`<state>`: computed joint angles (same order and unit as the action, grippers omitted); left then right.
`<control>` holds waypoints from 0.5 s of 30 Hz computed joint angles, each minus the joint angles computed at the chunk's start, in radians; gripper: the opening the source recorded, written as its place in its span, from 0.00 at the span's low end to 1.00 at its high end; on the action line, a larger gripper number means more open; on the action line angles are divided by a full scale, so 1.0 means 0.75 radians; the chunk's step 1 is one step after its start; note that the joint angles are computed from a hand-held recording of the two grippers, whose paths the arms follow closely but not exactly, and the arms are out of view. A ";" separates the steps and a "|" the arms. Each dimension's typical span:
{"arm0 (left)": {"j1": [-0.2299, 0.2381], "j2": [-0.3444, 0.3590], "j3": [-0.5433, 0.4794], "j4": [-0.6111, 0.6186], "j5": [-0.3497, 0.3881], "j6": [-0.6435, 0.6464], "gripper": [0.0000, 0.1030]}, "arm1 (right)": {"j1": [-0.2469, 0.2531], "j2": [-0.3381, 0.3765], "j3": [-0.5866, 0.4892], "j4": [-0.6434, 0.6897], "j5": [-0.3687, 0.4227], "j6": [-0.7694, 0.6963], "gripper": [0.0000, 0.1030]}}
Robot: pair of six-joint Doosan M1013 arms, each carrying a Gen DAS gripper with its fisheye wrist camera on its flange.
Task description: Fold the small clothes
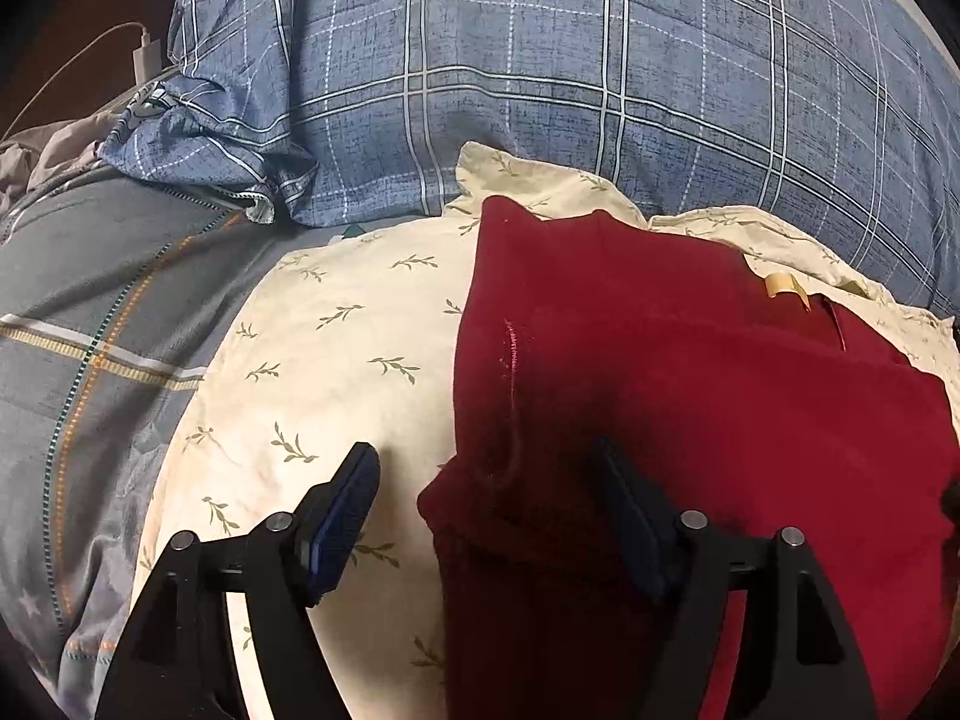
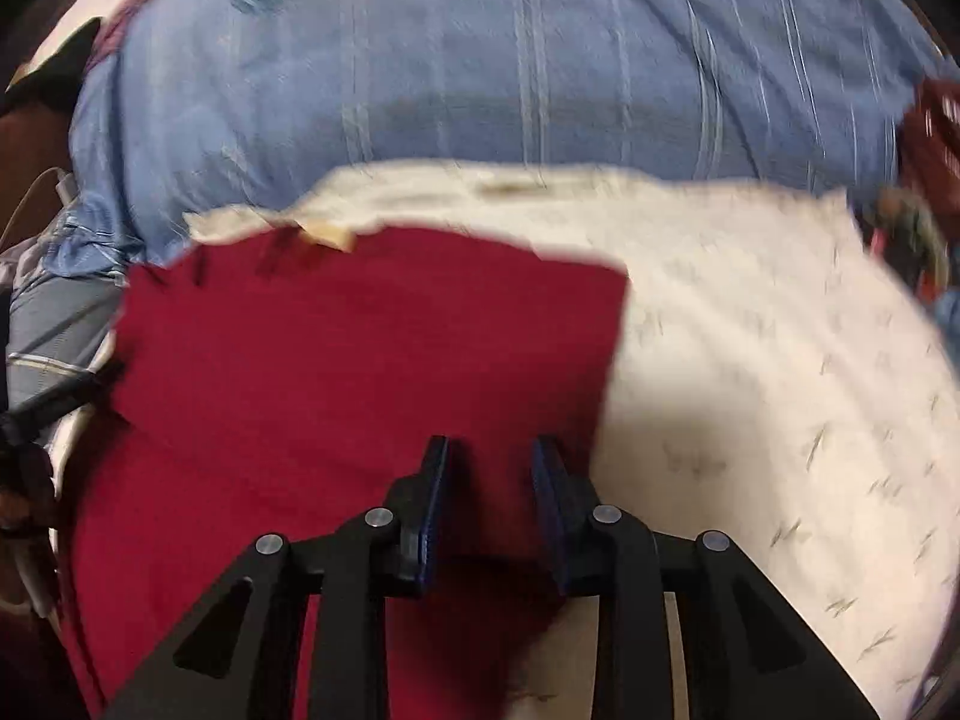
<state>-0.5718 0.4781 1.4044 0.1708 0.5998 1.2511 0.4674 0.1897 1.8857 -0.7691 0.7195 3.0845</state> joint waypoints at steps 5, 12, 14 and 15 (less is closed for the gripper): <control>-0.005 0.003 -0.002 0.038 -0.005 -0.030 0.72 | 0.020 -0.012 -0.026 0.052 0.052 -0.052 0.29; -0.010 -0.024 0.031 0.091 -0.039 -0.074 0.72 | 0.021 0.007 -0.078 -0.018 0.047 -0.041 0.41; -0.012 -0.023 0.032 0.100 -0.037 -0.073 0.72 | 0.001 0.027 -0.090 0.002 0.034 -0.061 0.41; -0.012 -0.021 0.029 0.096 -0.033 -0.069 0.72 | -0.013 0.038 -0.094 0.011 0.021 -0.063 0.41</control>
